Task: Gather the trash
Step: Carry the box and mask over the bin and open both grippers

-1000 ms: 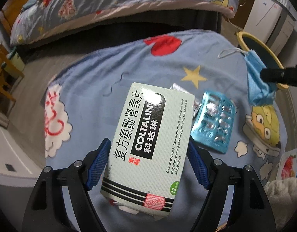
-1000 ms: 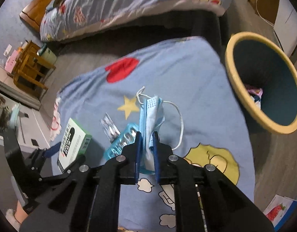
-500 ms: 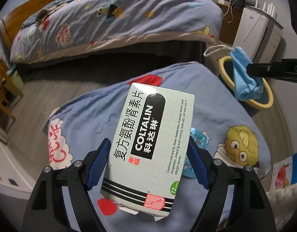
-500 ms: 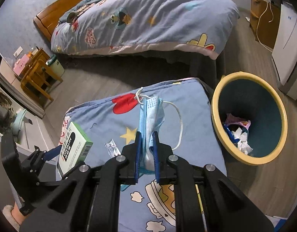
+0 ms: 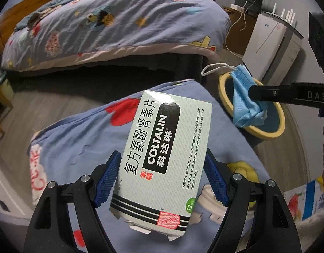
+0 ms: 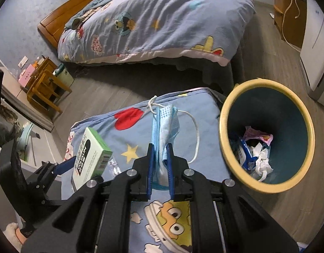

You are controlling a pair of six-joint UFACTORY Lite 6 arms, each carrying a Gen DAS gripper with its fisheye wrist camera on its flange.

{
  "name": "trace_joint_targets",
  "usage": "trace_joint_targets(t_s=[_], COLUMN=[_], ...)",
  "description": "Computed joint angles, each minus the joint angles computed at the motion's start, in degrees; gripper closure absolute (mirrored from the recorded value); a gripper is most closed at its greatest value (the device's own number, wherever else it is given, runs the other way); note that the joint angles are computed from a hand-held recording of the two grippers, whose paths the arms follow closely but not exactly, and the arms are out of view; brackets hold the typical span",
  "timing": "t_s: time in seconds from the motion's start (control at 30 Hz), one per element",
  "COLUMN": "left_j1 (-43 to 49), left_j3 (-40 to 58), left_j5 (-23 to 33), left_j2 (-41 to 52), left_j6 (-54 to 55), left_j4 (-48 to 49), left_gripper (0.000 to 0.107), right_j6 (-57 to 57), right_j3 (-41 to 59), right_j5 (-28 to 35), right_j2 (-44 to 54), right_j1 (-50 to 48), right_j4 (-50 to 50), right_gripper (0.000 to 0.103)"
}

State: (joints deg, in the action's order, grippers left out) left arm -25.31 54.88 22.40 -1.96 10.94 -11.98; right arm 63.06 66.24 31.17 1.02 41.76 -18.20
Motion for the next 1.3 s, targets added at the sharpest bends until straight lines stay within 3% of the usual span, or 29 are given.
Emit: trace_joint_targets(t_s=[0.4, 0.67, 0.8, 0.9, 1.07, 1.3], left_j1=[-8.40, -15.08, -16.20, -14.97, -17.67, -21.31], left_j3=[16.31, 22.96, 23.68, 25.97, 40.45, 61.03], left_j5=[-0.89, -0.72, -0.38, 0.81, 4.97, 9.66], left_j2=[16.97, 23.58, 23.58, 25.19, 35.69, 47.96], left_j6=[-10.87, -16.95, -12.19, -2.95, -3.97, -9.98], left_j4=[7.55, 15.36, 11.45, 0.87, -4.54, 2.02], left_gripper=[0.029, 0.029, 0.029, 0.029, 0.029, 0.029], right_j6=[-12.51, -14.62, -18.56, -23.66, -26.76, -29.45], right_j3=[-5.09, -10.74, -15.47, -19.51, -23.75, -27.46], right_j5=[-4.65, 0.51, -0.03, -2.08, -3.14, -3.35], right_j2=[-1.65, -9.54, -11.68, -11.80, -11.41, -17.47], right_j1=[-11.93, -23.30, -31.06, -36.43, -40.67, -44.74], right_j4=[7.78, 1.31, 4.52, 11.72, 16.69, 21.15], right_gripper=[0.092, 0.092, 0.092, 0.092, 0.092, 0.092])
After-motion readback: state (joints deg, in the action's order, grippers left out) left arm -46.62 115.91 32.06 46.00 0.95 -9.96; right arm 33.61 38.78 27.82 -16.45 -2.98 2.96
